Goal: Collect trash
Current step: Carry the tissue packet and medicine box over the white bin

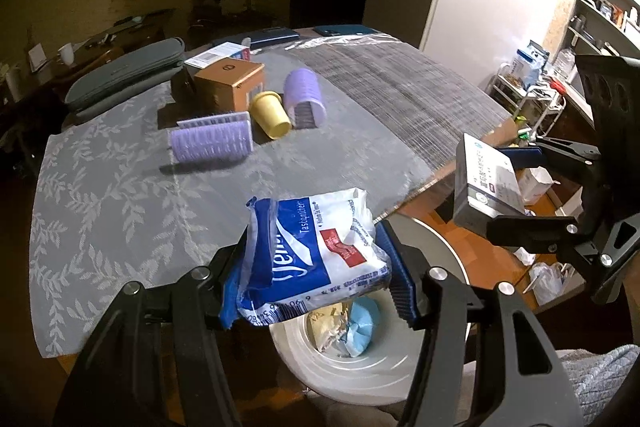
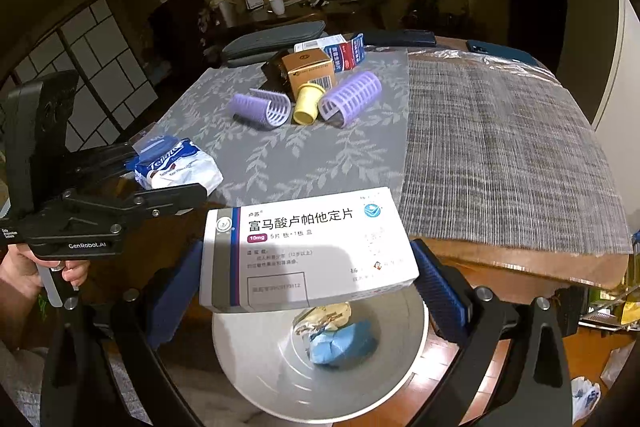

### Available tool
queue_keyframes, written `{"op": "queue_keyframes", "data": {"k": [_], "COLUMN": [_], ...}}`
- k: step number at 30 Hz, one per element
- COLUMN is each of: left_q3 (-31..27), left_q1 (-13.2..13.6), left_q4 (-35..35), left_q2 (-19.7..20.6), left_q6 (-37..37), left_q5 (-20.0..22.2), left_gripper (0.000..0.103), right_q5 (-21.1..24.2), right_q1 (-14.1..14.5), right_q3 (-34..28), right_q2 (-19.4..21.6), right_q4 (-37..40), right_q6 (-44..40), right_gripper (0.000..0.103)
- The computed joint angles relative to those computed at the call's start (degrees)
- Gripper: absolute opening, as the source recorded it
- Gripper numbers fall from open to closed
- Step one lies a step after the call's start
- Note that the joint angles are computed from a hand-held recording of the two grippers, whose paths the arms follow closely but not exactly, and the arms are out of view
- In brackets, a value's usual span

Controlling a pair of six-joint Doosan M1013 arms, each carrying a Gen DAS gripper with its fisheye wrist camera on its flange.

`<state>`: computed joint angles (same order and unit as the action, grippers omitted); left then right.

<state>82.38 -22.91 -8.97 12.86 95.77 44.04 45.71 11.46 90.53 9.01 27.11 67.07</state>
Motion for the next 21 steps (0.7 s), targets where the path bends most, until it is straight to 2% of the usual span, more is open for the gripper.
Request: {"op": "queue_keyframes", "data": {"k": [21], "left_q3": [3.29], "left_q1": [-1.37], "left_q4": [-2.45], "left_q2": [-1.57], "left_q6": [4.49], "left_q5": [2.78], "left_gripper": [0.059], "right_q5": [2.33], "right_q1": [0.90], "right_q3": [4.16], "right_q2": [-2.52], "right_q4": [-3.70], "right_q6": [4.40], "right_gripper": [0.097]}}
